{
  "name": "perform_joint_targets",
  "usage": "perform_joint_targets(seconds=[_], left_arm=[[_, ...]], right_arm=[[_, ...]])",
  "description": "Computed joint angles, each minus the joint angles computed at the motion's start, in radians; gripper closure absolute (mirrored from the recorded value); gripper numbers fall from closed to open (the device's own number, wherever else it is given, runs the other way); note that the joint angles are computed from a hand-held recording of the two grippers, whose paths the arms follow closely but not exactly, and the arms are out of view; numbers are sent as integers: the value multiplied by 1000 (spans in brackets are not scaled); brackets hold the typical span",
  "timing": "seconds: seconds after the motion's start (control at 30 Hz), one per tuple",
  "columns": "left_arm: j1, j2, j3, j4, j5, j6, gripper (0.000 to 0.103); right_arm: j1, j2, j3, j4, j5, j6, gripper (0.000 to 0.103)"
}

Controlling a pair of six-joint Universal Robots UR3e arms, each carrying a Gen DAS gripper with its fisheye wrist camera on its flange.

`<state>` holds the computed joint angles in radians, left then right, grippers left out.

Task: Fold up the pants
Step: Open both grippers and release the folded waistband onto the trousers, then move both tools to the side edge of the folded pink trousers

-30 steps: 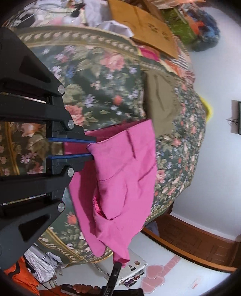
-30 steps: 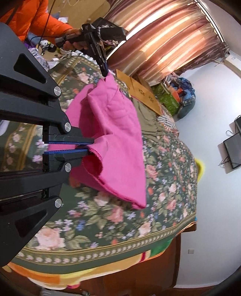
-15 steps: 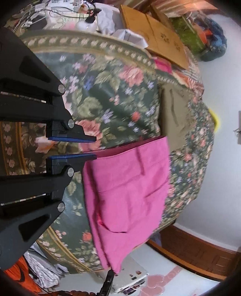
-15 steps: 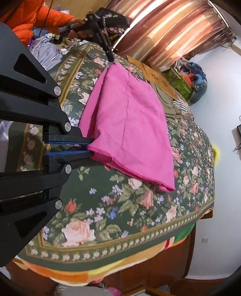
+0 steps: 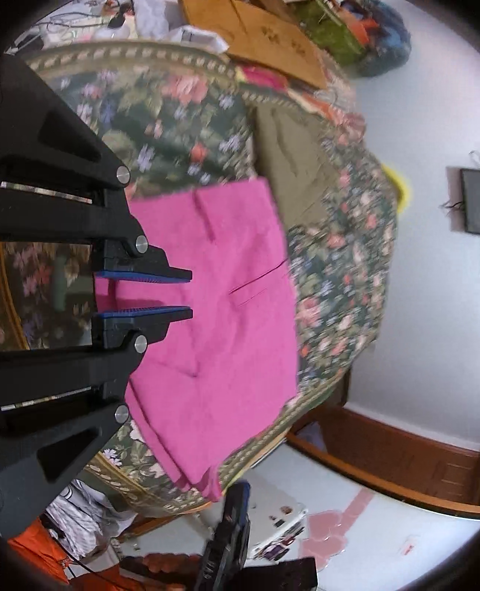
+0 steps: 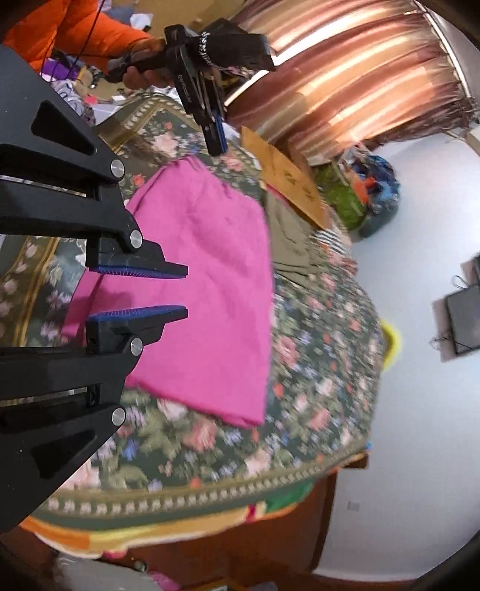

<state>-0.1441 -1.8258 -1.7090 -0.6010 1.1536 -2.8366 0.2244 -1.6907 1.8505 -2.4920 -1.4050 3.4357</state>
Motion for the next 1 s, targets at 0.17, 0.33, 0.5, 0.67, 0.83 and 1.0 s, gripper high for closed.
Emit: perform_joint_targets(seconds=[0.17, 0.33, 0.5, 0.67, 0.83, 1.0], left_arm=[[1, -43, -37, -11, 30, 1, 92], [25, 2, -133, 34, 11, 25, 91], [42, 32, -105, -37, 14, 57, 90], [62, 22, -29, 8, 48, 20, 57], [71, -115, 186, -36, 86, -37, 56], [47, -345, 528, -142, 160, -100, 56]], right_arm=[[29, 69, 36, 28, 20, -2, 89], [-8, -30, 159, 12, 72, 5, 89], [-12, -72, 129, 117, 49, 4, 89], [-42, -103, 60, 186, -2, -33, 75], [-84, -86, 3, 145, -54, -69, 59], [-138, -10, -51, 75, -95, -91, 51]])
